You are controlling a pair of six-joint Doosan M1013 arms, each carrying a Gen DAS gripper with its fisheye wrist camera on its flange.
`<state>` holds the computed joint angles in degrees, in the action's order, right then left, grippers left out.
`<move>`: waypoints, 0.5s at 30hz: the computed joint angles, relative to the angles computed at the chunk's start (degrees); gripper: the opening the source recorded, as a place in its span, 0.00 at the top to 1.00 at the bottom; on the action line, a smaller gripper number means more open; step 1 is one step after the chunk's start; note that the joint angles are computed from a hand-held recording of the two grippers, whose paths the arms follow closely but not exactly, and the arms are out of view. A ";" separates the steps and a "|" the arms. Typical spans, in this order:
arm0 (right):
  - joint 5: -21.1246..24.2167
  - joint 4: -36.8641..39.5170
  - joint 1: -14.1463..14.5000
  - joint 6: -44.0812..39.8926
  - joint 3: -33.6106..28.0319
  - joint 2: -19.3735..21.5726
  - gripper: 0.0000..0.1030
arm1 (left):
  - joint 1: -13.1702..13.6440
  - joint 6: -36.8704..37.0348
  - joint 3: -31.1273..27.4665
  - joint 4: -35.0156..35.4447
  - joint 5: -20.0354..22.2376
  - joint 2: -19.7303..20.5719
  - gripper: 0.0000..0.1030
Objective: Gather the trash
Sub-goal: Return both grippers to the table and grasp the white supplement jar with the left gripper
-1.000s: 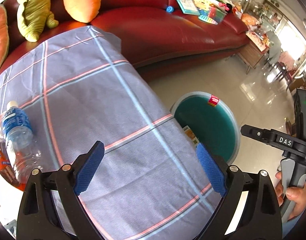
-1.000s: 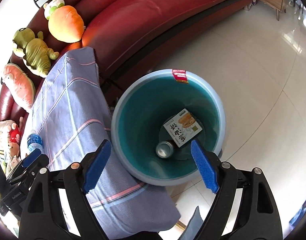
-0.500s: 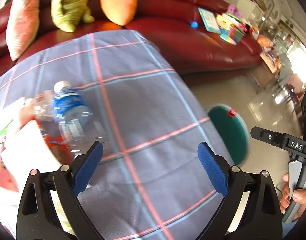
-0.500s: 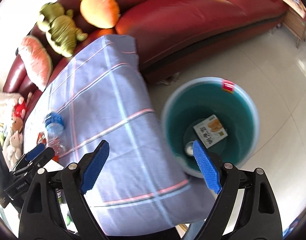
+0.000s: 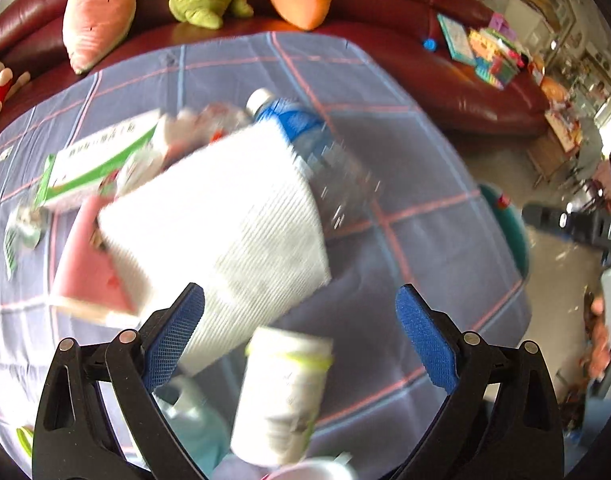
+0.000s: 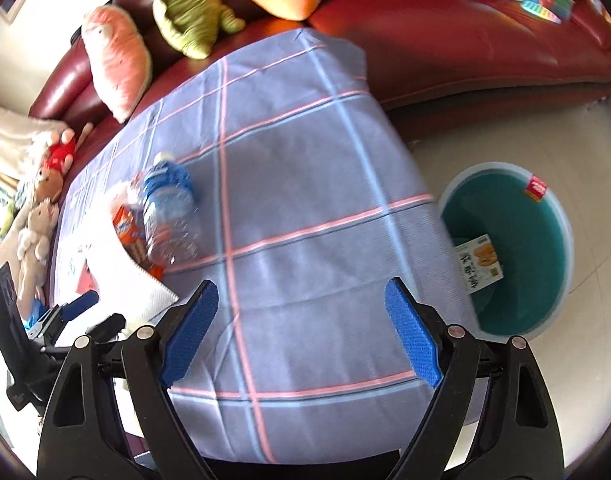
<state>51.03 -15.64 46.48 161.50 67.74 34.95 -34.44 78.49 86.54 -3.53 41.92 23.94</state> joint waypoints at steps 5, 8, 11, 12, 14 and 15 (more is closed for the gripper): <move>0.96 1.49 0.92 -1.81 -1.67 1.22 0.21 | -0.04 1.49 3.24 0.56 0.65 -1.17 0.07; 1.78 2.01 1.34 -2.53 -2.51 1.74 0.21 | -0.24 2.55 4.51 0.74 0.70 -1.58 0.09; 2.33 2.09 1.64 -2.84 -2.85 1.94 0.21 | -0.81 3.09 5.27 2.10 0.96 -1.71 0.10; 2.41 2.22 1.70 -2.94 -3.01 2.05 0.21 | -0.90 3.70 5.33 1.95 1.33 -1.56 0.12; 2.59 2.38 1.77 -3.29 -3.19 2.15 0.21 | -1.04 3.88 5.13 1.82 1.92 -1.08 0.21; 2.78 2.36 1.81 -3.43 -3.32 2.19 0.21 | -0.91 4.32 4.84 1.17 2.47 -0.63 0.27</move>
<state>53.81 -13.28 48.29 158.07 64.43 37.15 -35.34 82.81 91.38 -2.36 44.39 23.31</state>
